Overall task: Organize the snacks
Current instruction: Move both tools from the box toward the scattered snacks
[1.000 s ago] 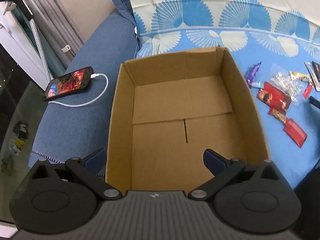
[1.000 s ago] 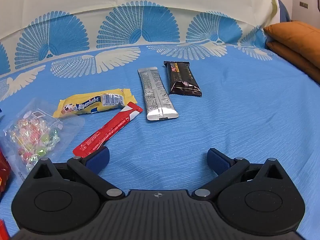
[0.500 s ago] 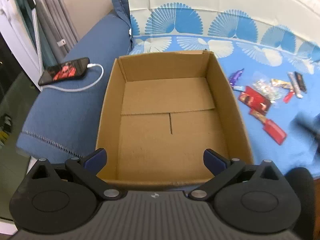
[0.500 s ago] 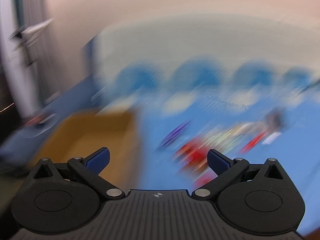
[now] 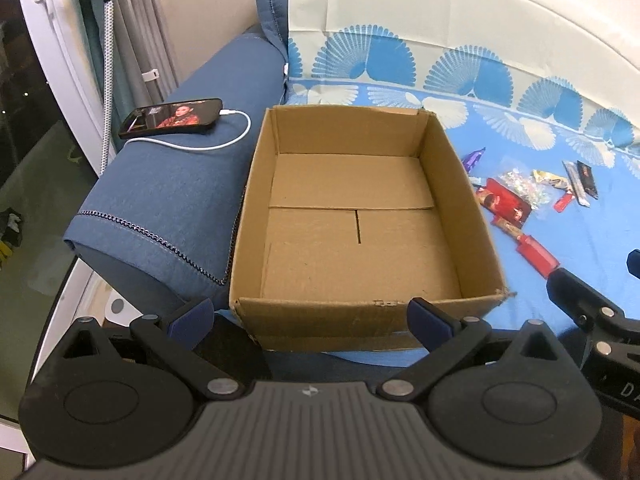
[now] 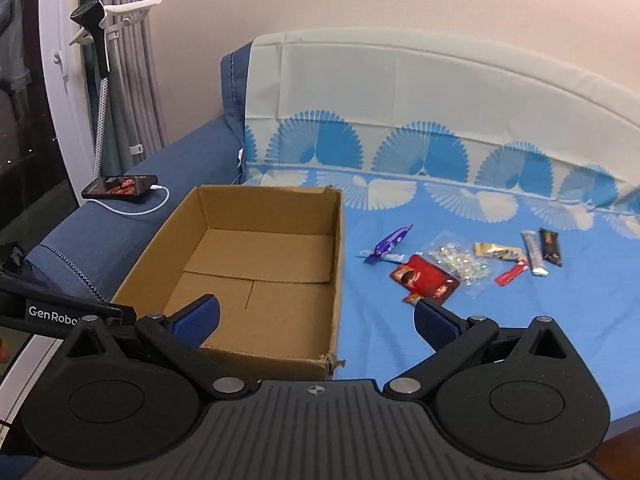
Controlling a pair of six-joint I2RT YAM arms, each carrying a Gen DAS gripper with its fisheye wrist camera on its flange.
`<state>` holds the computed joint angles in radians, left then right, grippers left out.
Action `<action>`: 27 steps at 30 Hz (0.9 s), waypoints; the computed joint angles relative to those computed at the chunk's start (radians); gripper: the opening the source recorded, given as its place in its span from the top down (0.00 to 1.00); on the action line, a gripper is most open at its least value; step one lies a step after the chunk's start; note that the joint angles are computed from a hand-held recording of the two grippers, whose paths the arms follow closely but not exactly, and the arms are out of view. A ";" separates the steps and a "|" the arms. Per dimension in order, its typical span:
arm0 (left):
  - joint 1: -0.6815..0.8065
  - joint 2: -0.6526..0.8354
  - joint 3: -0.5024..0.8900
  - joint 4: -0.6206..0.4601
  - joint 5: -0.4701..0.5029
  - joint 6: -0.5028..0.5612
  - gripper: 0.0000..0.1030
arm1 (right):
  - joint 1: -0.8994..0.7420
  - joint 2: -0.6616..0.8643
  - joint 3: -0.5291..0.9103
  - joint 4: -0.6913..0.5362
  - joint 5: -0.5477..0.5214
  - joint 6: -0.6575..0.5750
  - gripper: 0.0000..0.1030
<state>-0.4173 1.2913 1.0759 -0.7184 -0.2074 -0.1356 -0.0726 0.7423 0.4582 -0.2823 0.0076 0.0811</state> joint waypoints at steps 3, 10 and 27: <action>0.006 -0.013 -0.001 -0.007 0.011 0.006 0.00 | 0.043 -0.045 0.008 -0.048 0.050 0.006 0.00; 0.020 -0.029 -0.018 -0.010 0.025 0.012 0.00 | 0.127 -0.048 0.022 -0.065 0.118 0.008 0.00; 0.009 0.081 0.043 -0.029 0.002 0.001 0.00 | 0.036 0.081 0.033 0.019 -0.010 -0.032 0.00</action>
<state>-0.4084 1.3722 1.1193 -0.7472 -0.2058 -0.1345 -0.0369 0.8236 0.4917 -0.2629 -0.0020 0.0491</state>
